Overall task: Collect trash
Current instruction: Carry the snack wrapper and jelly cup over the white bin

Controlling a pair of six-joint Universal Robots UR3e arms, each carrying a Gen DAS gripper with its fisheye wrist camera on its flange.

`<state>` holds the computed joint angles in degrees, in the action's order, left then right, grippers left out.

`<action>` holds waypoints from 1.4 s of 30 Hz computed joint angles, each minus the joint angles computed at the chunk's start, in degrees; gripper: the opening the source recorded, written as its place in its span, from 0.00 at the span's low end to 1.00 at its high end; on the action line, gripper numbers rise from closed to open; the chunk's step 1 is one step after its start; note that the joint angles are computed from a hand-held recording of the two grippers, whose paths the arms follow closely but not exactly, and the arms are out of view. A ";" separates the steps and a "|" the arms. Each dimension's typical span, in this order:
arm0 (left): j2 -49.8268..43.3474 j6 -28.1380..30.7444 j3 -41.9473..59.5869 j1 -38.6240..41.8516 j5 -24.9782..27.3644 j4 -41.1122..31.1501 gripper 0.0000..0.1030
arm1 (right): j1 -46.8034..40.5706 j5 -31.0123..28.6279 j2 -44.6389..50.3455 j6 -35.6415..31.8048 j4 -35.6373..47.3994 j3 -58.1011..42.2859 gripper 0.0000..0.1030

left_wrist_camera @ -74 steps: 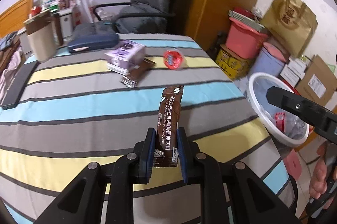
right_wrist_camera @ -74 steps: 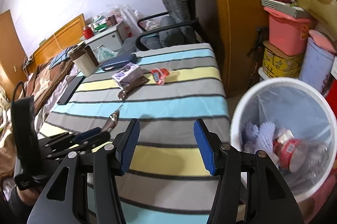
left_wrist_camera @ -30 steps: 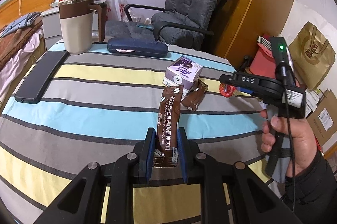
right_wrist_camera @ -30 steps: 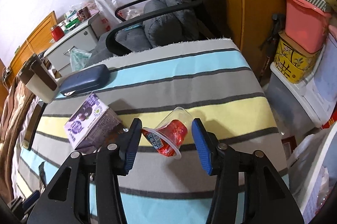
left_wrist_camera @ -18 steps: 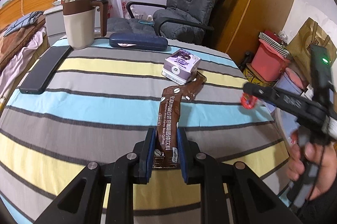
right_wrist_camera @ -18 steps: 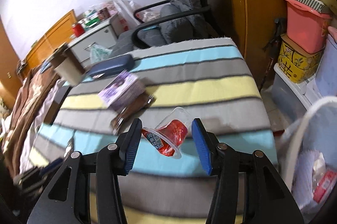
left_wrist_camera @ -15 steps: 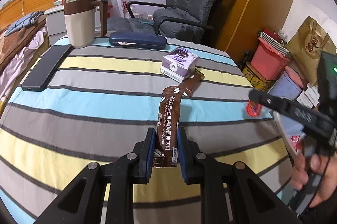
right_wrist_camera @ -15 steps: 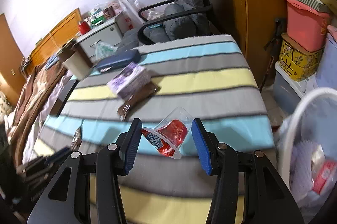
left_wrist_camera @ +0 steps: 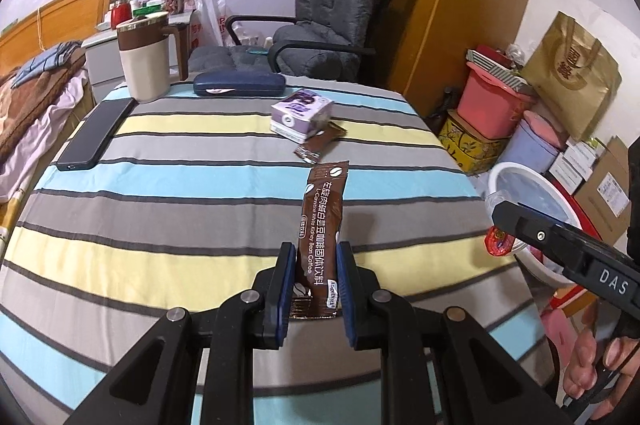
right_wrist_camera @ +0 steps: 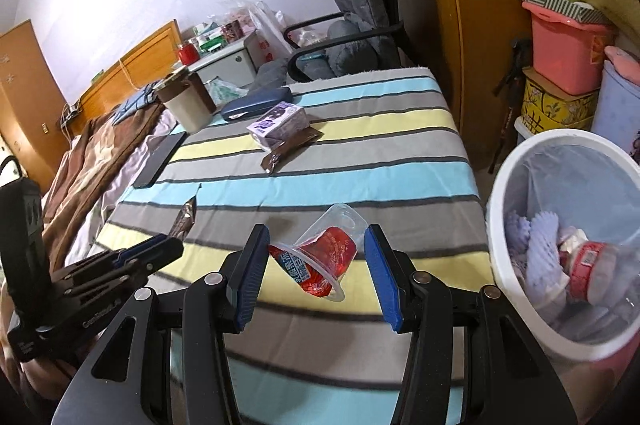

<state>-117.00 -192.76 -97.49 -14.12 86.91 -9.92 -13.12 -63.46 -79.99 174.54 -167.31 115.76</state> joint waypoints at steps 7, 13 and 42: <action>0.98 0.20 -0.19 -2.74 0.58 -0.51 0.20 | -2.03 1.22 -3.33 -0.27 -2.07 4.54 0.50; -0.18 0.54 2.49 -4.54 0.73 -2.08 0.20 | -4.26 1.98 -5.29 -0.06 -3.62 7.25 0.50; -29.25 5.09 58.25 -16.48 -3.84 -27.31 0.20 | -30.35 7.17 -19.62 -4.87 -1.98 19.93 0.50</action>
<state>-146.24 -187.67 -39.24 -30.60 83.07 -37.23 -43.47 -56.29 -99.61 169.67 -169.29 135.69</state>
